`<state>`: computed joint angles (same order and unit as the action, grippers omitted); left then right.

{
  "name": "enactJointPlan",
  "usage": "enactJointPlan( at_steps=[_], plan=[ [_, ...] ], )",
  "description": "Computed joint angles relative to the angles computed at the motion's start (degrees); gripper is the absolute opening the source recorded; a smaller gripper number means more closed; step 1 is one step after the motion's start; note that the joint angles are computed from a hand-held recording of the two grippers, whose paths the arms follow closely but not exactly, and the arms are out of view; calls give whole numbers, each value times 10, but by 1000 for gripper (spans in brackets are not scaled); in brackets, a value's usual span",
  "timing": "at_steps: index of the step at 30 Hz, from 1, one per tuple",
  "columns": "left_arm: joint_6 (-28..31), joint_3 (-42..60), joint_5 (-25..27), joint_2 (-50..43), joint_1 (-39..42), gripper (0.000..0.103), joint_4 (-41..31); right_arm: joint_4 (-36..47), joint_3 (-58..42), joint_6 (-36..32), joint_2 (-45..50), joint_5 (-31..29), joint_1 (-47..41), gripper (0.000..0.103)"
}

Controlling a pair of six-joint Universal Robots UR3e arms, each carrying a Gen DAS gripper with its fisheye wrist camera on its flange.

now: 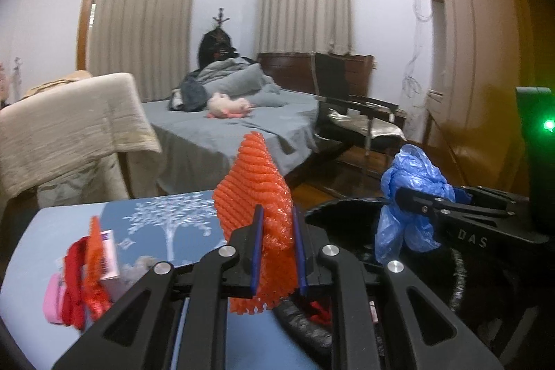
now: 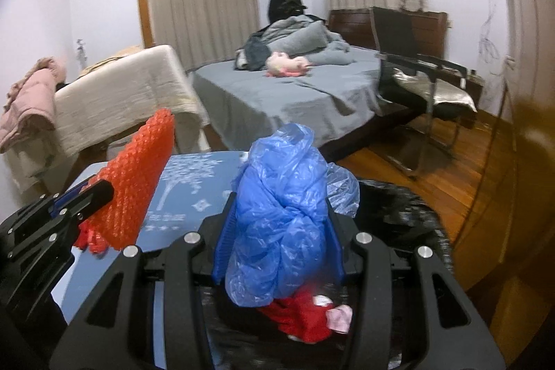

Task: Collect trash
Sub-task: 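Carry the net and bag over the bin and open both tools, then withdraw both open tools from the bin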

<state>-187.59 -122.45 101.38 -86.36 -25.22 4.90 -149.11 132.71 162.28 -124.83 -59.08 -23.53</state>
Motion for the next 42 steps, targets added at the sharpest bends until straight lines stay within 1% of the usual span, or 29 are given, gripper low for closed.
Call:
enactJointPlan(
  at_steps=[5,10,16,19,20,21,22,23,25,26,27,28,29,31,32,36,39,42],
  plan=[
    [-1,59,-5,-73,-33,16,9,31,21,-49,-29,29,-79,43],
    [-2,109,-26,-133,-45,16,8,34,35,-79,-25,42,-128,43],
    [-4,173,-48,-202,-54,16,-4,7,43,-98,6,39,-162,43],
    [-5,193,-74,-226,-50,18,-7,-11,46,-102,26,35,-172,45],
    [-6,197,-87,-232,-46,22,-7,-22,45,-98,37,28,-169,46],
    [-6,198,-100,-235,-41,33,-7,-31,46,-97,46,24,-169,47],
    [-8,199,-104,-237,-39,42,-8,-39,48,-96,53,21,-170,51],
    [-10,193,-112,-235,-34,46,-4,-46,46,-93,61,16,-166,58],
    [-12,179,-119,-226,-27,52,1,-66,55,-90,65,12,-170,68],
    [-10,172,-118,-220,-25,54,2,-70,58,-90,65,13,-172,72],
    [-9,167,-114,-215,-24,58,2,-69,60,-89,62,11,-171,76],
    [-7,159,-109,-208,-23,63,4,-72,62,-86,60,8,-170,84],
    [-5,147,-103,-197,-21,66,6,-82,68,-80,56,4,-170,91],
    [-1,120,-83,-171,-16,77,12,-82,76,-74,40,8,-175,94],
    [1,108,-73,-157,-14,79,12,-75,78,-71,31,11,-176,97],
    [6,65,-57,-105,5,93,12,-51,75,-57,12,18,-172,97],
    [8,27,-50,-57,20,96,9,-35,76,-47,-13,20,-155,97],
    [11,-16,-40,-8,35,97,11,-52,69,-15,-7,-1,-101,97]
  ],
)
